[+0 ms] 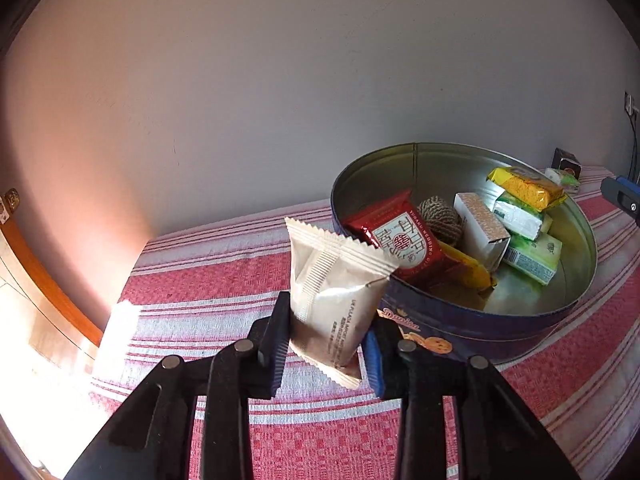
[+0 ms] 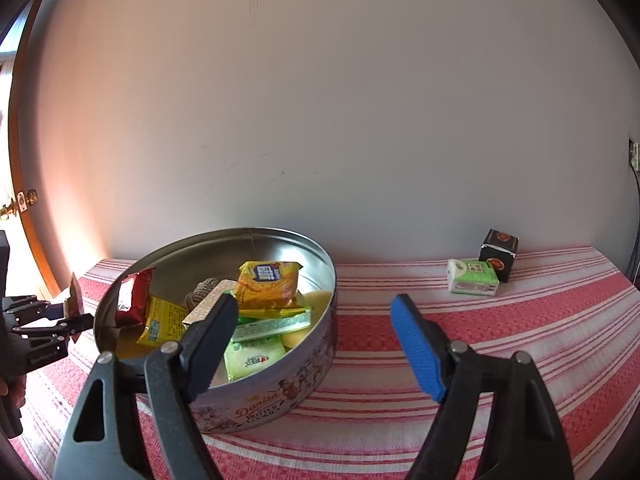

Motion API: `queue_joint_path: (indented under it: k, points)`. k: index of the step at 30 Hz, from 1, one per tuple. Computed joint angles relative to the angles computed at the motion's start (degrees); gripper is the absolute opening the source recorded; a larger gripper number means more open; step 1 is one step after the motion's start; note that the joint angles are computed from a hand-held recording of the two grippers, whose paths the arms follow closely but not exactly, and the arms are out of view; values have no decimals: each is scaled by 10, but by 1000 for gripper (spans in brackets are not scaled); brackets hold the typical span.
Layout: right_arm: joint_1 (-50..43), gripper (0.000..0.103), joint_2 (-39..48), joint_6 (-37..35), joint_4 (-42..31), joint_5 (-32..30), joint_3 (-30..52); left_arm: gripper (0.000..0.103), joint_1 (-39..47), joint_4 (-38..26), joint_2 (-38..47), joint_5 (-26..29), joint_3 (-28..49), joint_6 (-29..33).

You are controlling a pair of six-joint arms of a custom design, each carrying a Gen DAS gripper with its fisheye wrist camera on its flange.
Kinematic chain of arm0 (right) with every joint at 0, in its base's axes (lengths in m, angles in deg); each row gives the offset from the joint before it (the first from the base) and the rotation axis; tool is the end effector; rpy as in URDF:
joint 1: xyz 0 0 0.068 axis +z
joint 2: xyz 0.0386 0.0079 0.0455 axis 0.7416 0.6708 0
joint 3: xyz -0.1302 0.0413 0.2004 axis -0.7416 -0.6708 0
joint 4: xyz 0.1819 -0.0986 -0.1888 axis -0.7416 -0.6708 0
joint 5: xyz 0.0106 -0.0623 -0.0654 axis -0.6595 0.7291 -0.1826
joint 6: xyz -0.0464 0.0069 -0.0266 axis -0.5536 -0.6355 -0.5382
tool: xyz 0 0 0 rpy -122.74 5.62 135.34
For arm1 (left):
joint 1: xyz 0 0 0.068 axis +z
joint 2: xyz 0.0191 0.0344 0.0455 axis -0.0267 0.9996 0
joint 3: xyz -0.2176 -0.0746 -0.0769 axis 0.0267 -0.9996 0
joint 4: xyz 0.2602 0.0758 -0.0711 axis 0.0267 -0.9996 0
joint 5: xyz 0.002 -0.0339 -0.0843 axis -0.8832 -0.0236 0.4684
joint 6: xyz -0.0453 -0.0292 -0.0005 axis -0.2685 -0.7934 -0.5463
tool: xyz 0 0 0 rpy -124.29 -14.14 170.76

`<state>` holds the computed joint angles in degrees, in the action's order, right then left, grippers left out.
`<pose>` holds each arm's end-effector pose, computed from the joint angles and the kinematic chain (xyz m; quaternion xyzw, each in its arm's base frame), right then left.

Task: Organize objects
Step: 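Push the beige pastry into the tin with the left tool, then move both open tools toward the green tissue pack and black box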

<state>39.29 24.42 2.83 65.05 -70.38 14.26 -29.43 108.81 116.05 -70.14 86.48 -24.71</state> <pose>0.2514 -0.0295 0.0793 -0.0232 0.8377 0.0447 0.5438 0.2919 -0.1419 0.0859 0.0884 0.8882 0.0062 0.4509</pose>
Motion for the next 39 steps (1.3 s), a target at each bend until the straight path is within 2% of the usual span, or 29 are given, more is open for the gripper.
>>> queue_joint_path:
  k: [2, 5, 9, 13, 15, 17, 19, 23, 26, 29, 33, 39]
  points:
    - [-1, 80, 6, -4, 1, 6, 5, 35, -6, 26, -37, 34, -24, -21]
    - [-8, 80, 19, -7, 0, 9, 17, 35, -60, 16, -44, 11, 0, -29]
    - [-26, 80, 41, -12, -8, 6, 39, 35, -105, -34, 44, -16, 108, -42]
    - [-46, 80, 59, -8, -32, -10, 62, 35, -107, -114, 149, -45, 235, -66]
    - [-54, 80, 65, -12, -38, -15, 69, 47, -108, -147, 180, -67, 275, -80]
    - [-61, 80, 70, -20, -41, -20, 73, 78, -112, -132, 182, -87, 268, -89]
    - [-72, 80, 75, -25, -46, -30, 78, 86, -118, -106, 158, -98, 241, -103]
    - [-91, 80, 96, -27, -70, -47, 102, 86, -140, -64, 114, -119, 198, -145]
    - [-107, 80, 118, -37, -78, -50, 122, 86, -180, -60, 141, -168, 226, -169]
    - [-138, 79, 149, -43, -86, -63, 152, 87, -215, -57, 180, -183, 263, -169]
    - [-183, 79, 193, -55, -124, -74, 211, 86, -251, -98, 252, -188, 354, -190]
    - [-255, 79, 257, -76, -161, -80, 303, 86, -290, -219, 394, -182, 570, -197]
